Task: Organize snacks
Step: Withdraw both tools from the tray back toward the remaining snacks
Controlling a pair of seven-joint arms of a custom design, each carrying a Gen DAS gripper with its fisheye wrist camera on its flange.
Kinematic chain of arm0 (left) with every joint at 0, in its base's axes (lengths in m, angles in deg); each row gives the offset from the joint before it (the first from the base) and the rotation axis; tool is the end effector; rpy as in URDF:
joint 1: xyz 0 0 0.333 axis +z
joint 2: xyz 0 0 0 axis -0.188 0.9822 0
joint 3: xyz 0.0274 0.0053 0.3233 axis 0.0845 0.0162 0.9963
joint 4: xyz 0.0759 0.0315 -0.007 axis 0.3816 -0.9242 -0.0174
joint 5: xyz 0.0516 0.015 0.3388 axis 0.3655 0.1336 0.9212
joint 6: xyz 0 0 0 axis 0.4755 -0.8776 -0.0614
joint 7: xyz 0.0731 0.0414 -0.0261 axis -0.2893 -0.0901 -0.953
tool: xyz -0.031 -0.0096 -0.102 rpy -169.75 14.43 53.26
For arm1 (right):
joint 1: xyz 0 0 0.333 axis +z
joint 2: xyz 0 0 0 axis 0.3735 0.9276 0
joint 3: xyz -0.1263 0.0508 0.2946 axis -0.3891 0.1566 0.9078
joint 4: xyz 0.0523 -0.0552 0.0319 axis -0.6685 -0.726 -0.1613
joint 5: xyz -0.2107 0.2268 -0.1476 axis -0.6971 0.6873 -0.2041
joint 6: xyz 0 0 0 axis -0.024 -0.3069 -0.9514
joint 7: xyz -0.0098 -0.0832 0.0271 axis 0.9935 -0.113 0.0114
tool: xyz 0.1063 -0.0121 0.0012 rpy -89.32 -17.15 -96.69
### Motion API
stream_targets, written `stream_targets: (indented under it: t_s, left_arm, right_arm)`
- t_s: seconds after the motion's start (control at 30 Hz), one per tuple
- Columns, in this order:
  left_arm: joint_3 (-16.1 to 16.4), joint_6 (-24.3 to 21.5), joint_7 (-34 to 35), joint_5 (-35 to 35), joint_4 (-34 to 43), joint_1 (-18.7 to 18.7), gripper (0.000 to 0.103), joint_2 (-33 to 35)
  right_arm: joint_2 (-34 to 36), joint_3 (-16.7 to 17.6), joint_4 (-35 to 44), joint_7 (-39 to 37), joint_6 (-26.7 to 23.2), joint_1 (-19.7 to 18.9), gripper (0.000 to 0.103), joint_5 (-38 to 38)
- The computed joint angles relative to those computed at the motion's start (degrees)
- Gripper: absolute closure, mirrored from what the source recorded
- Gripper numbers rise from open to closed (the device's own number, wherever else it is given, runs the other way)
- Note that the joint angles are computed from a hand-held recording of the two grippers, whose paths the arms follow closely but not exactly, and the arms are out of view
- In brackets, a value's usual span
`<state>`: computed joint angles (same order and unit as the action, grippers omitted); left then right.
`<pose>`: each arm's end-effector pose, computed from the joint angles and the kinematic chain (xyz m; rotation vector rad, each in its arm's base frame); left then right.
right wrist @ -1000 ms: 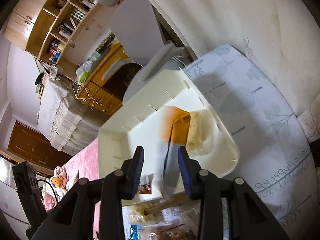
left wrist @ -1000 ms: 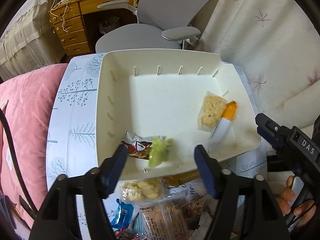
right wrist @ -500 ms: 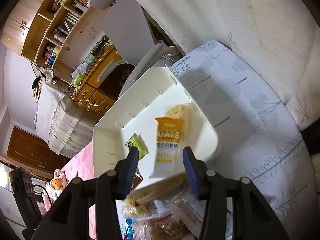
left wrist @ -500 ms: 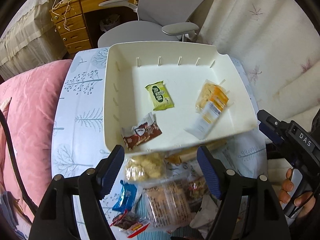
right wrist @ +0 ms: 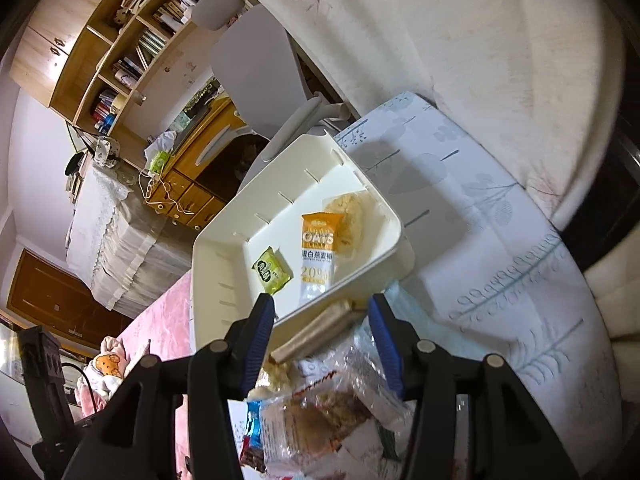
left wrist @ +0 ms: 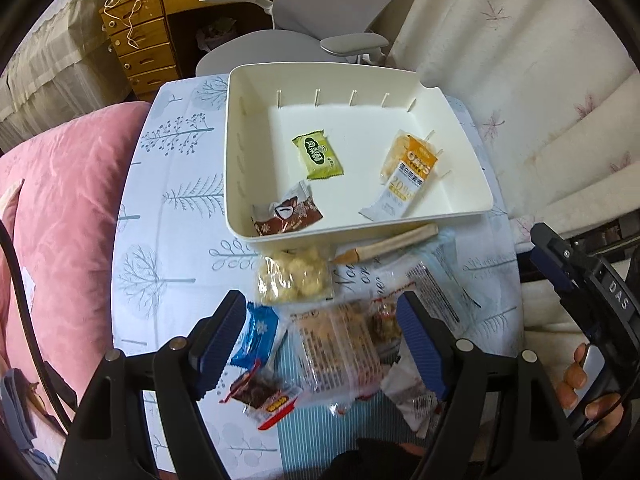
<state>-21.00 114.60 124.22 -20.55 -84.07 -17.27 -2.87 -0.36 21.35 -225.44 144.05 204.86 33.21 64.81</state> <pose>0.5276 -0.1599 0.5754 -1.7285 2.5454 -0.5594 0.3950 0.0709 0.5426 -0.9496 2.1881 -0.2252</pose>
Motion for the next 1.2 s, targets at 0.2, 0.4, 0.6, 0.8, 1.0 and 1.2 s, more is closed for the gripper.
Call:
stream_targets:
  t_s: [0.2, 0.4, 0.6, 0.8, 1.0, 1.2]
  left_arm:
    - [0.9, 1.6, 7.6, -4.6, -4.5, 1.2, 0.026, -4.4]
    - [2.4, 2.2, 16.3, -8.7, -9.2, 2.0, 0.026, -9.4]
    - [4.4, -2.1, 24.7, -12.3, -11.9, 3.0, 0.026, -12.5]
    - [5.3, -7.1, 30.3, -12.5, -13.9, 4.3, 0.025, -14.3]
    - [5.9, -10.7, 36.1, -12.0, -15.9, 5.3, 0.023, -15.8]
    - [5.7, -12.7, 39.6, -10.7, -16.8, 5.8, 0.023, -16.1]
  right_arm:
    - [-5.8, 6.8, -1.1, 8.0, -5.1, -4.0, 0.051, -5.5]
    - [-11.2, 11.7, -1.9, 17.1, -11.7, -4.3, 0.049, -10.1]
    - [-15.4, 16.2, -1.7, 26.6, -19.3, -2.2, 0.048, -13.8]
    - [-18.0, 20.0, -1.3, 36.2, -27.8, 1.7, 0.048, -15.8]
    - [-17.9, 24.1, -0.3, 46.3, -35.7, 6.2, 0.047, -17.2]
    - [-15.8, 26.2, -0.4, 55.0, -39.1, 10.6, 0.047, -18.7]
